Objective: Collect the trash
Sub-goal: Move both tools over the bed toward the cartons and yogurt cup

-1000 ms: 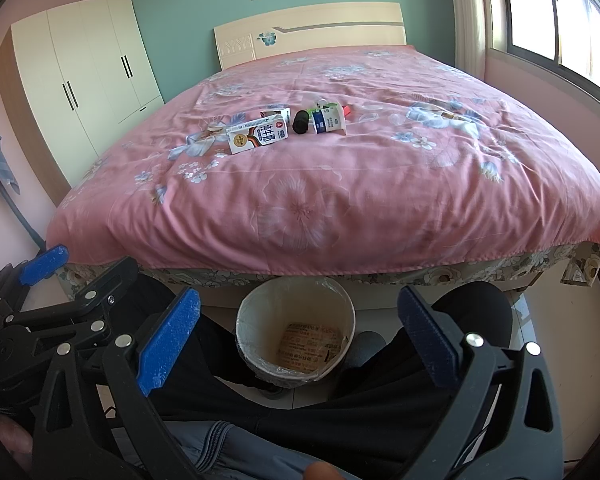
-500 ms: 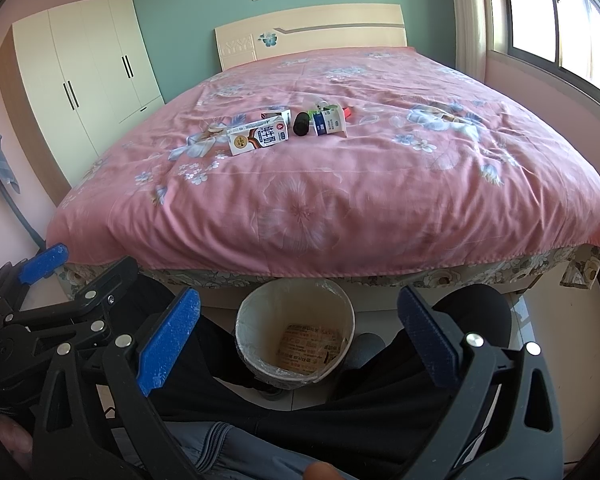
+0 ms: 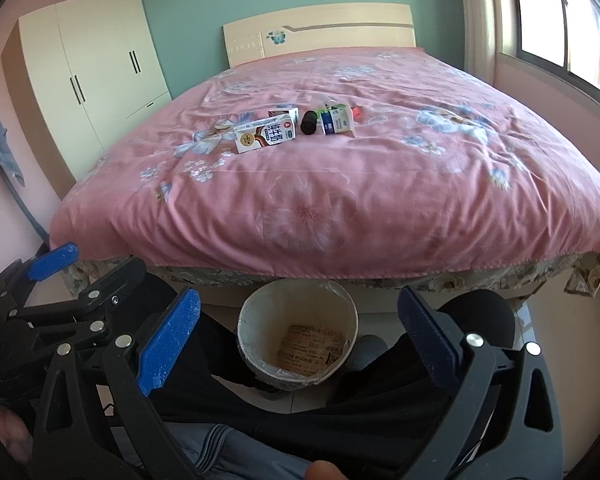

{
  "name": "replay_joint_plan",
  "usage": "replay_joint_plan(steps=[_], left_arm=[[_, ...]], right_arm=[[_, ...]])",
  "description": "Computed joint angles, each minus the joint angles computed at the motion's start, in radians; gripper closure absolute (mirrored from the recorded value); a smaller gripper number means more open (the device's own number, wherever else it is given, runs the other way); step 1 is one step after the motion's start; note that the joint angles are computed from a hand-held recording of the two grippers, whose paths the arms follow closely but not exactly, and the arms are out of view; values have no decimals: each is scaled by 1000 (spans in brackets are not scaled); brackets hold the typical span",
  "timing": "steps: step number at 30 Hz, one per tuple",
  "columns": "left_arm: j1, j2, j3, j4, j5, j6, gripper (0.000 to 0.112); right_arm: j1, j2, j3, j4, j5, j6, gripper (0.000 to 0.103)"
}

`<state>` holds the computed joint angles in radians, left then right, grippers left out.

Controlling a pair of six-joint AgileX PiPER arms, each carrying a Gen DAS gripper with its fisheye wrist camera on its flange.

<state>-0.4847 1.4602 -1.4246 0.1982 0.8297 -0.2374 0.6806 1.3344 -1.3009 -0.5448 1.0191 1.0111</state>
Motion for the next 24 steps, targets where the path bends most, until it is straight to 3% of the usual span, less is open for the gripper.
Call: replay_joint_plan(steps=[5, 7, 10, 17, 21, 24], left_arm=[[71, 86, -46, -32, -26, 47, 13], [107, 131, -79, -66, -40, 113, 13], [141, 187, -142, -101, -32, 185, 13], [205, 308, -340, -249, 29, 346, 13], [203, 377, -446, -250, 67, 362, 13], [201, 459, -569, -263, 141, 389, 13]], right_arm=[[-131, 15, -4, 137, -98, -210, 6], [-230, 31, -15, 273, -149, -387, 6], [-322, 52, -44, 389, -159, -586, 6], [-505, 120, -148, 586, -131, -996, 6], [-561, 188, -224, 614, -97, -1087, 6], [-621, 251, -293, 689, -59, -1162, 6]])
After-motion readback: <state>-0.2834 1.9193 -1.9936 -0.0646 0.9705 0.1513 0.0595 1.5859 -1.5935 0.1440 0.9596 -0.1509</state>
